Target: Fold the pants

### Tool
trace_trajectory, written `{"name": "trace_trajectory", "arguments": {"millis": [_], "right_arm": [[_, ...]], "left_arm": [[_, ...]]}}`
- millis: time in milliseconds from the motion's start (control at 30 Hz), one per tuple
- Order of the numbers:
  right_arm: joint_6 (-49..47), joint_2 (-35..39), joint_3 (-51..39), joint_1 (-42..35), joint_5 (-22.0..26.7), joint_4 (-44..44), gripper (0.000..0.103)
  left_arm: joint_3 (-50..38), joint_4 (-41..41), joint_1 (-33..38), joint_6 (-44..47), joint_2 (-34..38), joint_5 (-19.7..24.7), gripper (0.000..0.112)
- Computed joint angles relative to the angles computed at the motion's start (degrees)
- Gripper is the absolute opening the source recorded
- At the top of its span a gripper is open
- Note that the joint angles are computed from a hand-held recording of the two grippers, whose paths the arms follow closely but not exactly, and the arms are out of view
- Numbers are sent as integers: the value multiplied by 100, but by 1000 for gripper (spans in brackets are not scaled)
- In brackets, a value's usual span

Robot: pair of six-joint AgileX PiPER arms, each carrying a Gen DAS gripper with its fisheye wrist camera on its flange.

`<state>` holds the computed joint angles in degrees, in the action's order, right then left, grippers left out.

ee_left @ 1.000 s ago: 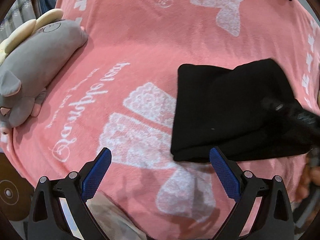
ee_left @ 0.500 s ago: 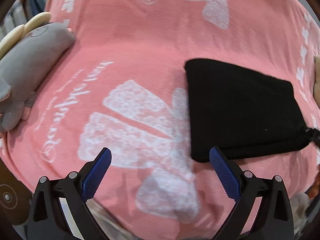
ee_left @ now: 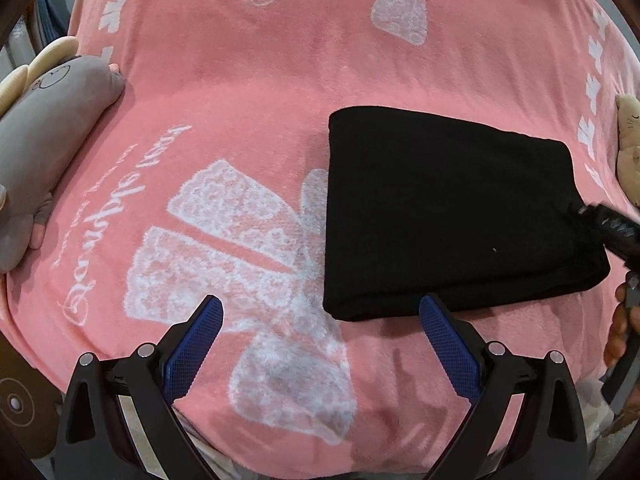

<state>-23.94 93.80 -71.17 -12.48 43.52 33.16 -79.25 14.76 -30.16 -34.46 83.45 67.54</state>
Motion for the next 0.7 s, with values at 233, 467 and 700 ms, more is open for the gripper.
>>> {"name": "trace_trajectory", "arguments": {"millis": [233, 467, 700], "right_arm": [[-860, -812, 140, -513, 281, 799, 12], [-838, -466, 679, -705, 22, 902, 54], [376, -876, 58, -386, -266, -107, 98]], "left_arm": [[-152, -143, 90, 106, 150, -81, 97], [-315, -676, 141, 341, 400, -199, 97], [-315, -466, 79, 243, 398, -185, 97]]}}
